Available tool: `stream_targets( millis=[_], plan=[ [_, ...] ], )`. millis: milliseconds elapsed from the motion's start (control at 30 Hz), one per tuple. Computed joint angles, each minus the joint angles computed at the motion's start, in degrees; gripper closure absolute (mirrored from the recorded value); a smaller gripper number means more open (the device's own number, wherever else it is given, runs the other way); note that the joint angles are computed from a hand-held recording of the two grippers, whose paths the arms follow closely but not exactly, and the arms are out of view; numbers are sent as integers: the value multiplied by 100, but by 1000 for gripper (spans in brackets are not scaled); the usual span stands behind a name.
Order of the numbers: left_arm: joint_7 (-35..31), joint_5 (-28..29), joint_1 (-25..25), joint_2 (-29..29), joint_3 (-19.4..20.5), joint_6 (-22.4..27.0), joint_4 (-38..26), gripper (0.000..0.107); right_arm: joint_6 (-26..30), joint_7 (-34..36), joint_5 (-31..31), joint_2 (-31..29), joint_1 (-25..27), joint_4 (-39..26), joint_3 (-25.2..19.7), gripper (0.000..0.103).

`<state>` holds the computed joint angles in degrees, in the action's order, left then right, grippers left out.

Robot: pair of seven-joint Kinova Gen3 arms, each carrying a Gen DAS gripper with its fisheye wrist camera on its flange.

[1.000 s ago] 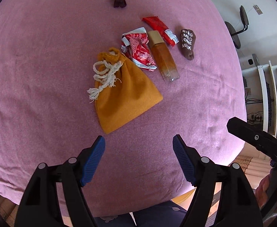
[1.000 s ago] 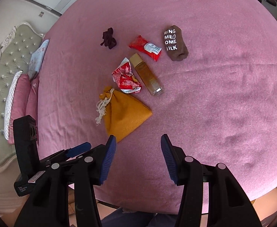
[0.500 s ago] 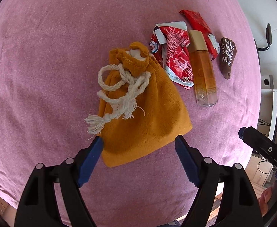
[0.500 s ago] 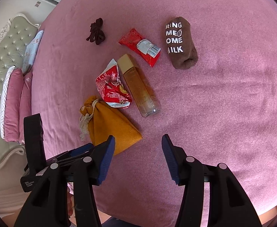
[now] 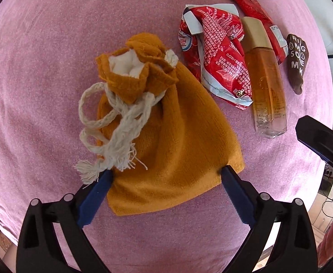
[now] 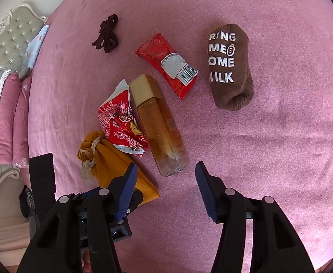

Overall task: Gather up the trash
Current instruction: 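Grasp the mustard drawstring bag with the left tool while the right tool grasps the perfume bottle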

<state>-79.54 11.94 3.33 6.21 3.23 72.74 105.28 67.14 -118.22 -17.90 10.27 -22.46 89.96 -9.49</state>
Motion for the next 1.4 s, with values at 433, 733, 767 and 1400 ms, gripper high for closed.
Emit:
stream_targets(
  millis=[433, 733, 767, 1400],
  plan=[
    [443, -1, 203, -44, 54, 72, -144, 46, 76, 162, 256, 476, -194, -325, -31, 49],
    [-124, 426, -212, -207, -130, 294, -251, 70, 259, 61, 488, 668, -347, -501, -15, 64],
    [-157, 465, -245, -236, -143, 287, -238, 71, 228, 60, 474, 657, -344, -481, -18, 65],
    [-1432, 816, -935, -1008, -618, 932, 66, 78, -353, -457, -784, -581, 40, 1127, -38, 67]
  ],
)
